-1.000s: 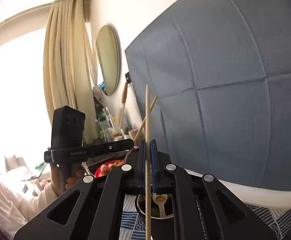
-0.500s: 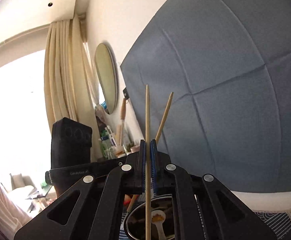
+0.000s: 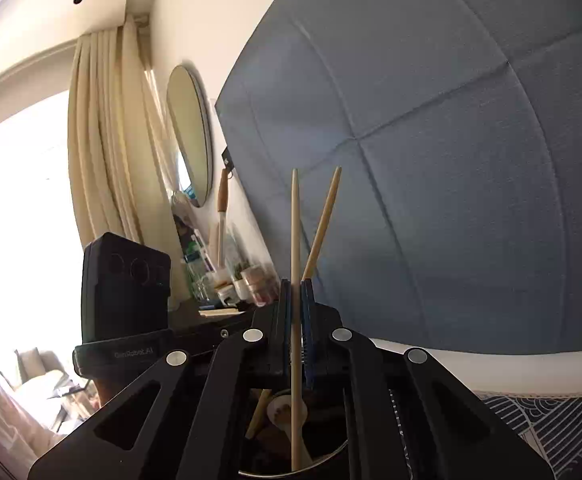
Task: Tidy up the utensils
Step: 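Lower both chopsticks into the black holder and open both tools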
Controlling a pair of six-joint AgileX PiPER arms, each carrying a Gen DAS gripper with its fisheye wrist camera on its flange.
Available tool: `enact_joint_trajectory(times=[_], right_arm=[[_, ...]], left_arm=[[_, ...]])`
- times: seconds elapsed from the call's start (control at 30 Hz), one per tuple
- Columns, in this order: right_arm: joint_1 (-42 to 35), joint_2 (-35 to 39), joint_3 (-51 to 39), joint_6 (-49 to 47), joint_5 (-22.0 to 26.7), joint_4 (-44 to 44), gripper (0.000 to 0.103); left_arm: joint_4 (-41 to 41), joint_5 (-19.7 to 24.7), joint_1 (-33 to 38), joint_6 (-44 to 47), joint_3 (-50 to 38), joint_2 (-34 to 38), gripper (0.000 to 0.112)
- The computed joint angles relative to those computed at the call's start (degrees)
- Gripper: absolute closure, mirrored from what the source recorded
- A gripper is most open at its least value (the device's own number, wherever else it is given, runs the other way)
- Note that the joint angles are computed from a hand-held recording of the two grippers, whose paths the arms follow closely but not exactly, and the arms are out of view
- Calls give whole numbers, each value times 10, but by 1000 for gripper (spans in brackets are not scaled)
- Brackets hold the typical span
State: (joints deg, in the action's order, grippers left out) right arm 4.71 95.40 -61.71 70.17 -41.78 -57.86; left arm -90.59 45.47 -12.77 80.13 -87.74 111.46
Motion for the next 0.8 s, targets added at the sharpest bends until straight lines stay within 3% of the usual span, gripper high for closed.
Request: enact_joint_trajectory(times=[0.37, 0.5, 0.63, 0.73, 0.8], right_arm=[[1, -57, 45, 35, 64, -57, 98], [12, -67, 43, 53, 96, -78, 98], [41, -81, 46, 59, 163, -96, 96], [55, -94, 54, 62, 184, -105, 95], [68, -110, 60, 59, 213, -109, 95]], left_arm=[[9, -3, 26, 13, 62, -49, 107], [34, -25, 21, 11, 81, -72, 107], [73, -47, 12, -14, 87, -89, 107], [92, -117, -8, -4, 120, -120, 106], [95, -107, -4, -6, 129, -128, 105]])
